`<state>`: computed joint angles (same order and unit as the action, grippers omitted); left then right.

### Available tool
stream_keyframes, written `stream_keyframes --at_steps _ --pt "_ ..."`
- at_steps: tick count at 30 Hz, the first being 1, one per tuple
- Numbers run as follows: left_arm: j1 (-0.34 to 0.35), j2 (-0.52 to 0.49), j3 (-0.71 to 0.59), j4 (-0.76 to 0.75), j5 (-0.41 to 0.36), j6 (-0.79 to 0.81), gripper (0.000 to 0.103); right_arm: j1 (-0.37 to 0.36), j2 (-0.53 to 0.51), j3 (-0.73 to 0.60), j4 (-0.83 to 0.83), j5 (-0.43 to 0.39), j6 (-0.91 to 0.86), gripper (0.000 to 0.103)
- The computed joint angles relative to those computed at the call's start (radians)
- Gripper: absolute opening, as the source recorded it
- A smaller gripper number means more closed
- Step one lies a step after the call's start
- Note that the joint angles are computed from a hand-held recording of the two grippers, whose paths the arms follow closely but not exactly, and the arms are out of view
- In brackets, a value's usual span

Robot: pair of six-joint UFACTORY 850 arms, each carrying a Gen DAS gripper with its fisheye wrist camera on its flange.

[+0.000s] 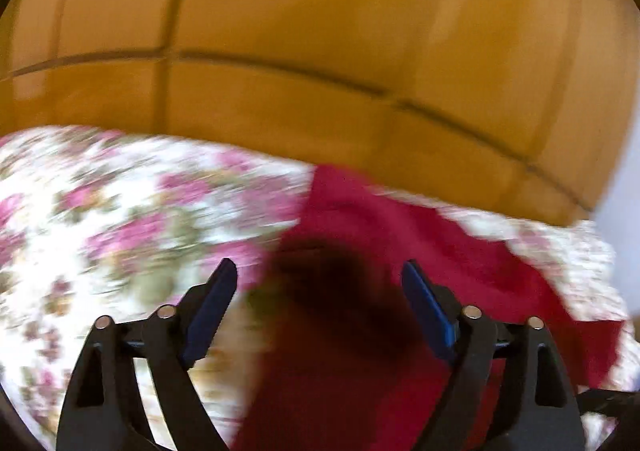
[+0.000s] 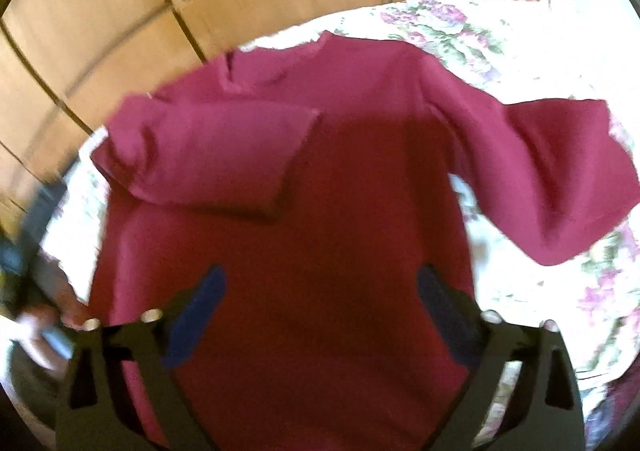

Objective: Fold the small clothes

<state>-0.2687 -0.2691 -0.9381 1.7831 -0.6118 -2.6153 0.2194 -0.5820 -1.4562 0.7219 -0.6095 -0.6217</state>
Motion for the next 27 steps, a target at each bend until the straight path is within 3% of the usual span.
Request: stream_keyframes --at_steps 2,4,7,9,10,12,13,15,16,19,21,23,25,27 --pt "0.029 -0.007 0.002 -0.097 0.027 0.059 0.071 -0.023 -0.048 -0.046 0.117 -0.082 -0.021 0.068" --pt "0.061 -0.001 0.017 -0.064 0.083 -0.006 0.071 -0.037 -0.087 -0.077 0.204 -0.139 -0.026 0.066" --pt "0.076 -0.027 -0.019 -0.066 0.108 0.066 0.071 -0.025 -0.137 -0.135 0.248 -0.144 0.004 0.063" --pt "0.071 -0.061 -0.067 -0.114 0.058 0.177 0.071 -0.011 -0.159 -0.164 0.237 -0.13 0.024 0.057" --pt "0.065 -0.073 -0.084 -0.12 0.04 0.198 0.071 -0.002 -0.173 -0.182 0.23 -0.119 0.028 0.05" --pt "0.065 -0.096 -0.112 -0.116 0.017 0.21 0.067 0.009 -0.193 -0.207 0.212 -0.116 0.031 0.026" --pt "0.069 -0.107 -0.127 -0.106 0.023 0.22 0.044 0.015 -0.206 -0.225 0.193 -0.118 0.044 0.004" --pt "0.077 -0.125 -0.148 -0.122 0.048 0.297 0.012 0.01 -0.199 -0.218 0.243 -0.097 0.028 0.004" --pt "0.072 -0.124 -0.142 -0.105 0.028 0.283 0.009 0.003 -0.19 -0.208 0.289 -0.087 0.0 0.004" --pt "0.053 -0.069 -0.068 0.045 -0.008 0.125 0.007 -0.006 -0.155 -0.186 0.381 -0.019 -0.093 0.004" --pt "0.03 -0.041 -0.022 0.107 -0.026 0.079 0.007 0.0 -0.142 -0.187 0.317 0.051 -0.064 0.004" --pt "0.015 -0.046 -0.021 0.097 -0.005 0.134 0.007 0.005 -0.155 -0.202 0.186 0.074 0.06 0.004" --pt "0.016 -0.06 -0.041 0.054 0.022 0.199 0.007 0.009 -0.193 -0.233 0.044 0.037 0.211 0.004" --pt "0.031 -0.082 -0.082 -0.072 0.093 0.337 0.007 0.006 -0.213 -0.234 0.05 0.016 0.251 0.004"
